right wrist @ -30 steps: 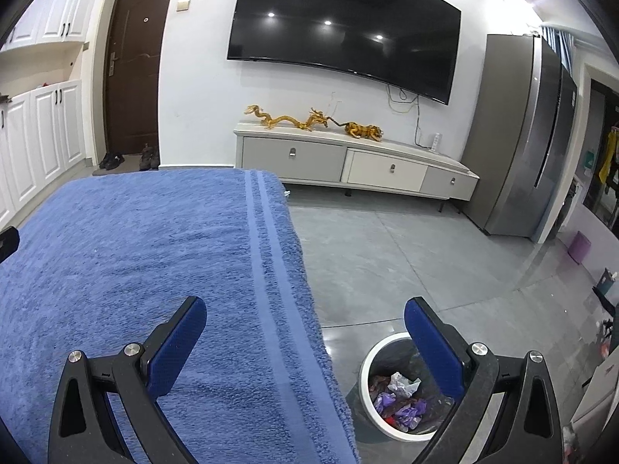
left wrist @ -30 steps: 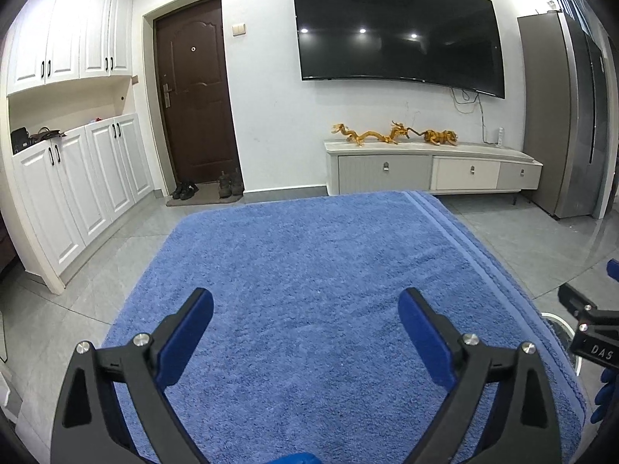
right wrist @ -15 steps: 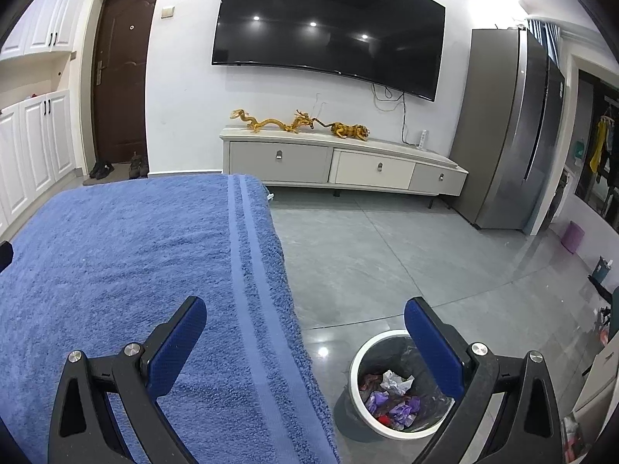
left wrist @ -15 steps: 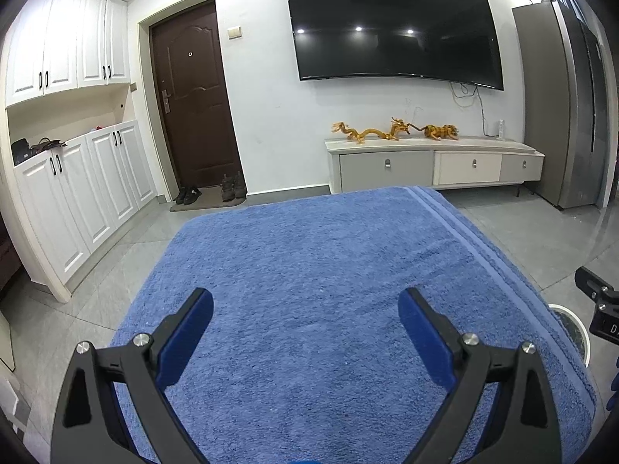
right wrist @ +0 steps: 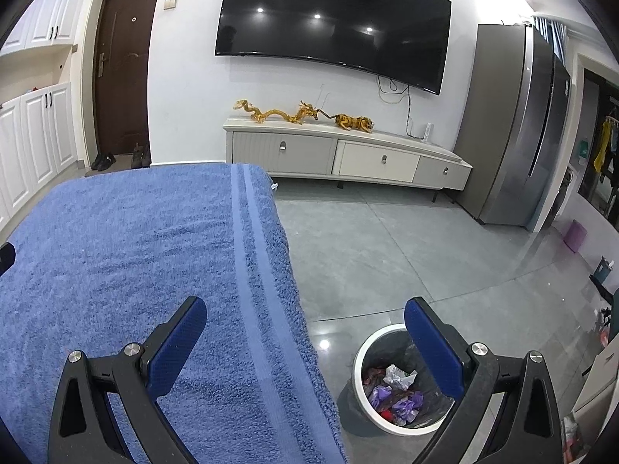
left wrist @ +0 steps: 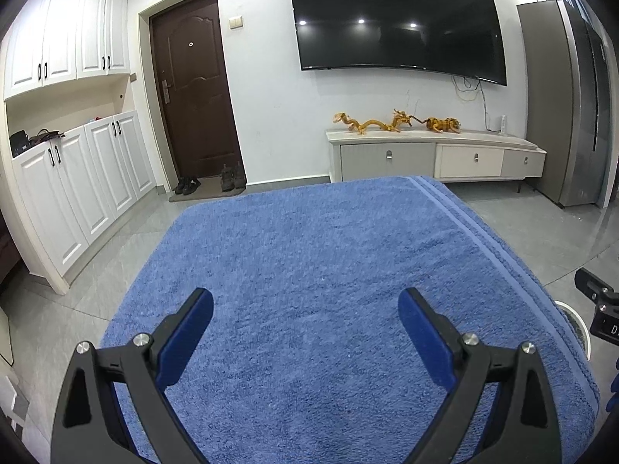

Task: Collect trash

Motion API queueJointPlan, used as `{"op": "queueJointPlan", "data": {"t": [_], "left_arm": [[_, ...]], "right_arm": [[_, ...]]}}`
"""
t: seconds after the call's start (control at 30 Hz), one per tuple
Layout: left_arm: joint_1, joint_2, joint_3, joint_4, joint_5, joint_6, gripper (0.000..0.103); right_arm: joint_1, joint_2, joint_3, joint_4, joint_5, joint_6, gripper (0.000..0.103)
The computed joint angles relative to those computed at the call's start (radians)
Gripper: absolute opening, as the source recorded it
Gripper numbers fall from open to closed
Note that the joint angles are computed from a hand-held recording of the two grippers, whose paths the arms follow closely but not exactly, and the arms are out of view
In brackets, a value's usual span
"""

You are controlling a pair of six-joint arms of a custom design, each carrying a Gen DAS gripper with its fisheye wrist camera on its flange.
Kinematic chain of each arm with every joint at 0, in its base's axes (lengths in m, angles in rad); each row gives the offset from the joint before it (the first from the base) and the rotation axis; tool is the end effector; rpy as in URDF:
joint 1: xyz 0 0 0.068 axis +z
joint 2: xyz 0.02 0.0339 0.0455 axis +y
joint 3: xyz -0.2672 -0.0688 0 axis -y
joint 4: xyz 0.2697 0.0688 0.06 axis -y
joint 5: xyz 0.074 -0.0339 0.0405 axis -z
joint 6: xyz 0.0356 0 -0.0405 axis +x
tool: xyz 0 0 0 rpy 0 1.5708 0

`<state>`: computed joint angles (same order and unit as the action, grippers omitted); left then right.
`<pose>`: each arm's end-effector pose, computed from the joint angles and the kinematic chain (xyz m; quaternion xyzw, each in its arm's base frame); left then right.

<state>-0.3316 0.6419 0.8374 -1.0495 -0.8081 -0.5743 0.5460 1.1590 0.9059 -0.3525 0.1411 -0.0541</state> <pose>0.1253 -0.0159 0.3104 -0.2411 0.8380 0.1899 0.4511 0.2410 0.1406 0.2867 -0.2299 0.8538 0.0522 0.4642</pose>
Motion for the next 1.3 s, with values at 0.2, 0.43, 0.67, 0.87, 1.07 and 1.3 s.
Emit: {"op": "queueJointPlan", "data": {"t": [0.2,0.43,0.67,0.87,1.07,1.3], "left_arm": [[0.031,-0.014,-0.017,0.014,0.035,0.016,0.097],[0.061,-0.026,-0.028,0.030,0.060,0.038,0.097],[0.134,-0.056,-0.056,0.060,0.120,0.082,0.097],[0.149,-0.060,-0.066,0.064,0.139,0.088,0.097],[0.149,-0.067,-0.071,0.063,0.139,0.088,0.097],[0.137,-0.064,-0.070,0.061,0.133,0.082,0.097]], "right_arm": [[0.012,0.021,0.008,-0.002,0.007,-0.005,0.103],[0.021,0.039,0.022,-0.008,0.014,-0.001,0.103],[0.031,0.055,0.029,-0.011,0.012,-0.010,0.103],[0.035,0.061,0.031,-0.011,0.012,-0.011,0.103],[0.034,0.069,0.032,-0.007,0.009,-0.009,0.103],[0.034,0.068,0.030,-0.005,0.010,-0.009,0.103]]}}
